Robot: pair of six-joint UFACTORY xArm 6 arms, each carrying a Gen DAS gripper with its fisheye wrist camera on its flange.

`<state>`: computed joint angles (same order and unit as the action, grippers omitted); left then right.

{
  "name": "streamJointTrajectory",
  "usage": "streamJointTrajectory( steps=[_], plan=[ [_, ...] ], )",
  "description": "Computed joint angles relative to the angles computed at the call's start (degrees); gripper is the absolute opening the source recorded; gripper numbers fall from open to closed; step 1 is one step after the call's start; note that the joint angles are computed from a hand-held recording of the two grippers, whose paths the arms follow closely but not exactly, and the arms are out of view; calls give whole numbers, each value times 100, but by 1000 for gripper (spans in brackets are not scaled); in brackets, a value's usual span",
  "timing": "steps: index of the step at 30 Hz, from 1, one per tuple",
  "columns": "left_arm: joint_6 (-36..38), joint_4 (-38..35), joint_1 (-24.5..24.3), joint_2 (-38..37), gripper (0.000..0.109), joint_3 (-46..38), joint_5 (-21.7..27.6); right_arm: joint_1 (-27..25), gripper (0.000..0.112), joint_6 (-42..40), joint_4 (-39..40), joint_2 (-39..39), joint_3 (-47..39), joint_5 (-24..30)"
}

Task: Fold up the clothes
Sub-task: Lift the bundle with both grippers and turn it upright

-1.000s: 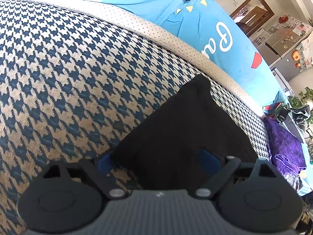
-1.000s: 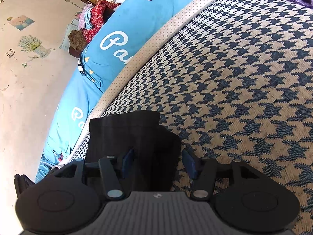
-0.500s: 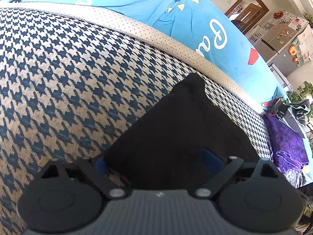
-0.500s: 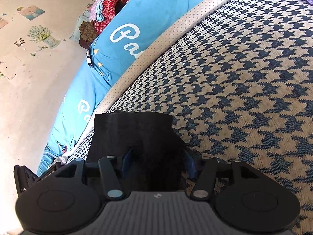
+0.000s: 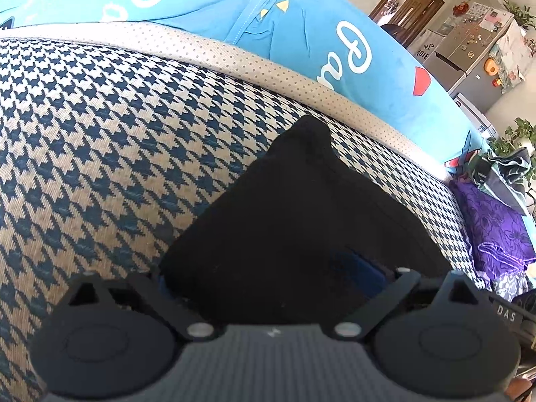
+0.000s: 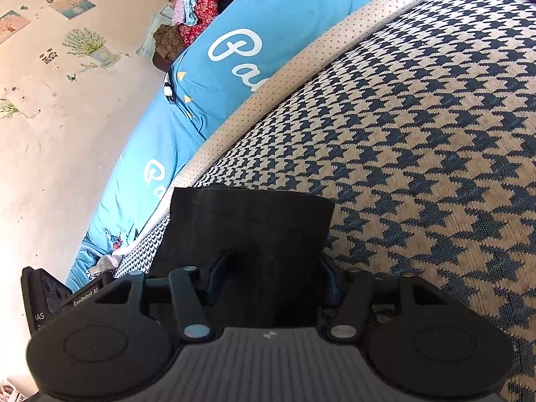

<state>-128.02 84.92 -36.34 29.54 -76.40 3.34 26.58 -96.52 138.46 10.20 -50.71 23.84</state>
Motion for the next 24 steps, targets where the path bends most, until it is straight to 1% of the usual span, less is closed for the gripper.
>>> streamJointTrajectory(
  steps=[3,4,5,6,7,8,11,13,15,18,21,24],
  plan=[
    [-45,128,-44,16,94,-51,41,5,57,-23,8,30,-29,8],
    [-56,168,-59,17,86,-63,47,10,56,-28,12,42,-45,2],
    [-4,157,-75,15,75,-65,59,15,54,-33,17,53,-60,-4],
    [188,27,-97,9,70,-51,83,23,53,-48,14,64,-75,-30],
    [412,-123,-128,-4,62,-29,130,33,50,-73,41,73,-91,-71],
    [645,-273,-179,-29,55,-1,221,37,48,-70,56,84,-106,-88],
    [983,-455,-330,-124,43,63,549,84,42,-118,122,102,-173,-238],
    [1191,-533,-436,-207,38,113,804,142,38,-255,206,96,-228,-398],
    [1476,-623,-581,-308,34,165,1135,226,36,-487,333,95,-321,-642],
    [1857,-805,-772,-390,32,197,1565,343,33,-1174,805,66,-443,-968],
    [2124,-943,-938,-446,30,198,1947,437,32,-2211,1522,25,-569,-1253],
    [2150,-941,-1065,-530,30,214,2237,470,31,-3335,2312,-60,-619,-1387]
  ],
)
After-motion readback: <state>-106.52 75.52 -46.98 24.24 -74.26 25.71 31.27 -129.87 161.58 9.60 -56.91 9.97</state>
